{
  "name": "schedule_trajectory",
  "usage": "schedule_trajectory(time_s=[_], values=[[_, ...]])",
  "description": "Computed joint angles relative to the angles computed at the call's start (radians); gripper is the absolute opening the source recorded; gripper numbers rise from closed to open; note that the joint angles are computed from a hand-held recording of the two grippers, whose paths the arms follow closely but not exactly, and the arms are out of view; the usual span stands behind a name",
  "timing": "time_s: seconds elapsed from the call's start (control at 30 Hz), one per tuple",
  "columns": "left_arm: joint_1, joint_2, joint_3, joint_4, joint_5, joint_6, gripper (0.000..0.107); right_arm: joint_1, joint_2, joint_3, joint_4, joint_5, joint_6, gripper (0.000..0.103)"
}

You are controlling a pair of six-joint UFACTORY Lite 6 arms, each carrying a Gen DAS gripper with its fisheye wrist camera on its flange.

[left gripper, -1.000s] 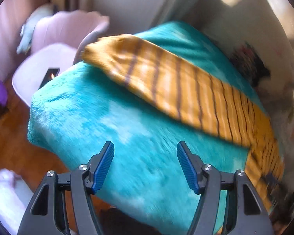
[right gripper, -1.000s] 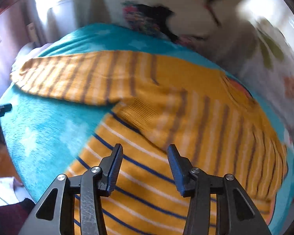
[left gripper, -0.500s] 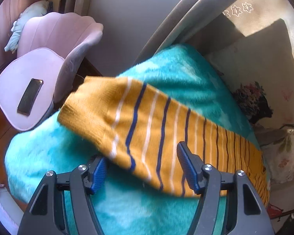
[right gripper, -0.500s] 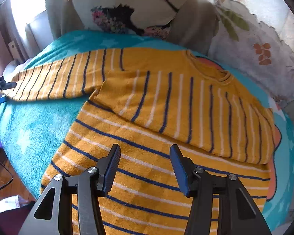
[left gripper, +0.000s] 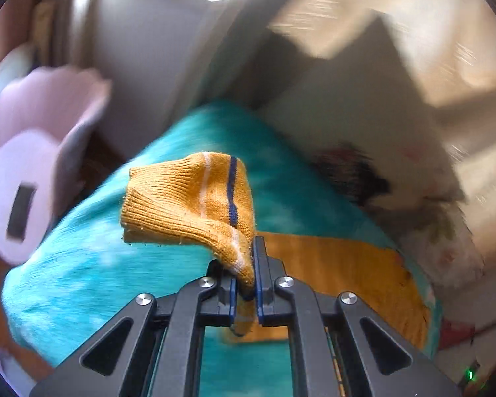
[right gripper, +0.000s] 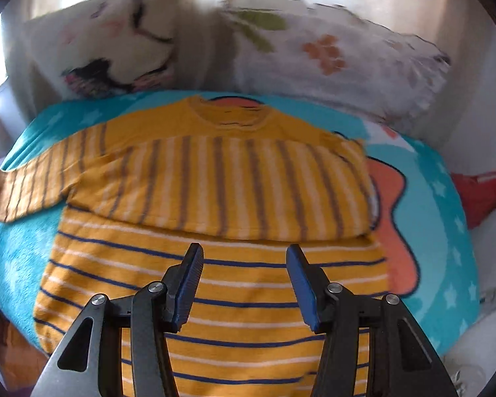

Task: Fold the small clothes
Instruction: 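Grasp the other sleeve cuff with the left tool and fold it across the body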

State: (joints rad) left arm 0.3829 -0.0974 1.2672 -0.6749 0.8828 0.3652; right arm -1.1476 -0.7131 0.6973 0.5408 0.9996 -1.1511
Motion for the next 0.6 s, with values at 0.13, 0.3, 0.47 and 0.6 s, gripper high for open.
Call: schedule_trajectory(time_s=[0.13, 0.3, 0.47, 0.6], values=[[-0.362, -0.056, 0.055, 0.124, -0.07, -0.249, 0.007, -0.141, 0.202, 0.086, 0.09, 0.012, -0.145, 0.056], [-0.861, 0.122, 0.245, 0.32, -0.182, -0.594, 0.007, -0.263, 0.462, 0.234, 0.152, 0.03, -0.254, 0.056], [-1.174, 0.512, 0.602, 0.447, -0.229, -0.803, 0.007, -0.372, 0.699, 0.395, 0.171, 0.046, -0.346, 0.056], [-1.301, 0.901, 1.021, 0.499, -0.142, -0.885, 0.007, -0.442, 0.875, 0.547, 0.158, 0.058, -0.381, 0.056]])
